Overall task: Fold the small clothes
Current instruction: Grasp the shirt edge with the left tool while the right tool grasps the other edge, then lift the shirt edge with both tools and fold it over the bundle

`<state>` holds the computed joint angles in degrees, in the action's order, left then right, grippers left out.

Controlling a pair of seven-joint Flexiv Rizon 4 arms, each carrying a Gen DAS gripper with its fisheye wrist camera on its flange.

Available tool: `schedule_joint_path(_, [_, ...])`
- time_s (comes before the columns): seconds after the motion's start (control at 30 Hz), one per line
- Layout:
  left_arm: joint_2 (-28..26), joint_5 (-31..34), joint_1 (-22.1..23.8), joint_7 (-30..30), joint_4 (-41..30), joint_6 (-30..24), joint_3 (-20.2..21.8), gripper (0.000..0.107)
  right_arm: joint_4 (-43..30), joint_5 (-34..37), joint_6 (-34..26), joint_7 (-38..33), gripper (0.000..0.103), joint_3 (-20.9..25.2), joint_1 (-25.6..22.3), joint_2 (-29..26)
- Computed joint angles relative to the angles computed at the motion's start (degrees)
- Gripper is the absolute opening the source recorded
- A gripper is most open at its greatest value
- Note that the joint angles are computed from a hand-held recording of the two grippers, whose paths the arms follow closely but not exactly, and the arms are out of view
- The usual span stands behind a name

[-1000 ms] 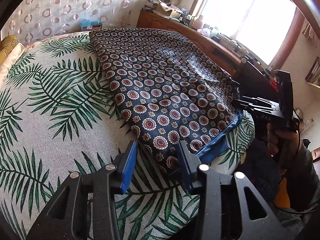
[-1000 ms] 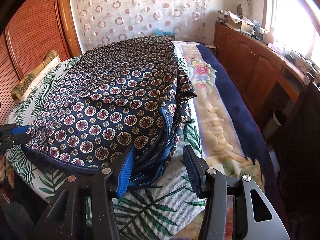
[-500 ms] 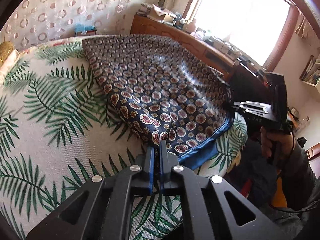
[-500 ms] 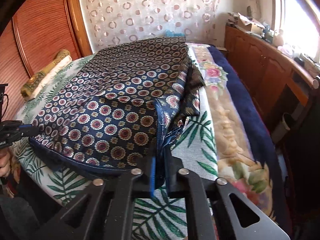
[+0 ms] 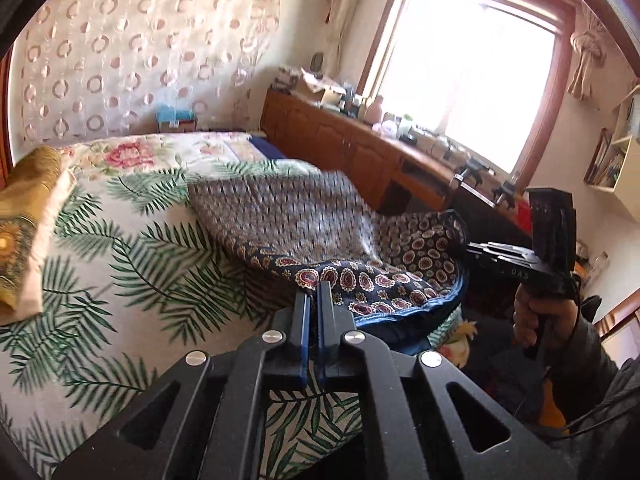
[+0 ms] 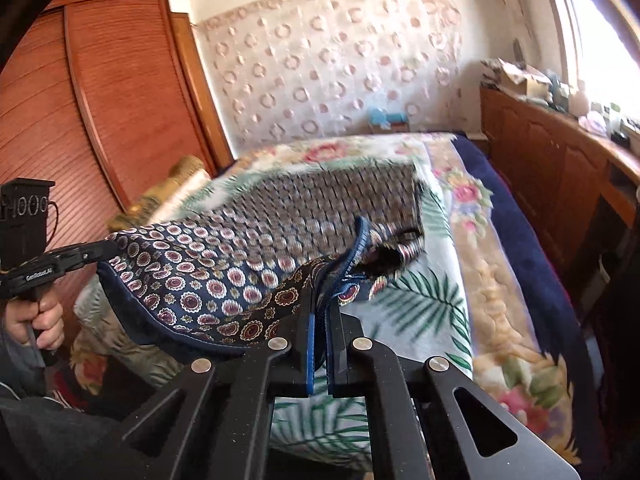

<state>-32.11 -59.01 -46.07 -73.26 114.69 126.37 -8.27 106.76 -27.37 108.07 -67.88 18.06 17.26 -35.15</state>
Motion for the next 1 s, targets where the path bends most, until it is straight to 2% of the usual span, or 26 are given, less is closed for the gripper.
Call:
schedule_joint_path(0.13, [2.1, -1.8, -1.4, 1.9, 1.0, 2.2, 0.0, 0.004, 1.9, -1.3, 3.1, -0.5, 0.003, 1.6, -1.4, 1.7])
schedule_joint_path(0.23, [2.9, -3.2, -1.3, 3.3, 1.1, 4.3, -0.7, 0.004, 3.2, -2.2, 6.3, -0.2, 0.003, 1.2, -1.7, 2.6])
schedule_joint_path(0.4, [2.0, -4.3, 1.6, 5.0, -0.3, 4.4, -1.7, 0.004, 1.4, 0.5, 8.8, -1.1, 0.003, -4.4, 3.3, 1.4])
schedule_joint_path(0.43, [1.2, -6.5, 1.5, 7.5, -1.9, 4.1, -1.3, 0.004, 0.3, 1.2, 8.4, -1.4, 0.003, -5.5, 4.5, 0.8])
schedule_joint_path(0.53, [-1.1, -11.8, 2.6, 14.0, -6.1, 3.8, -1.6, 0.004, -4.7, 4.8, 6.1, -3.3, 0.003, -10.2, 9.3, -1.7])
schedule_joint_path(0.6, [-2.2, -14.1, 4.1, 16.9, -8.4, 3.2, -2.4, 0.004, -9.0, 4.6, 3.1, -3.4, 0.003, -10.5, 9.6, -4.2])
schedule_joint_path(0.63, [-3.1, -16.0, 4.7, 19.4, -10.1, 3.1, -2.7, 0.004, -10.5, 5.7, 2.2, -3.7, 0.003, -12.2, 11.2, -5.0])
schedule_joint_path(0.73, [-6.4, -23.7, 6.2, 29.3, -16.7, 4.7, -5.0, 0.004, -16.3, 5.6, -2.4, -3.4, 0.003, -11.6, 11.1, -8.3])
schedule_joint_path(0.83, [-8.6, -25.6, 8.7, 32.9, -20.3, 5.5, -7.4, 0.004, -21.9, 5.5, -7.5, -2.8, 0.003, -10.9, 11.3, -10.8])
schedule_joint_path(0.9, [-10.5, -28.6, 10.3, 37.2, -24.0, 7.1, -9.7, 0.004, -24.7, 5.1, -11.4, -2.9, 0.003, -8.4, 10.1, -11.8])
schedule_joint_path(0.97, [-10.9, -28.0, 11.7, 36.6, -24.4, 7.2, -11.2, 0.004, -27.0, 5.6, -14.0, -2.8, 0.003, -8.7, 10.7, -12.5])
schedule_joint_path(1.0, [-10.9, -26.6, 12.2, 35.3, -23.7, 7.1, -11.6, 0.004, -28.2, 5.8, -14.8, -2.4, 0.003, -10.2, 12.0, -12.9])
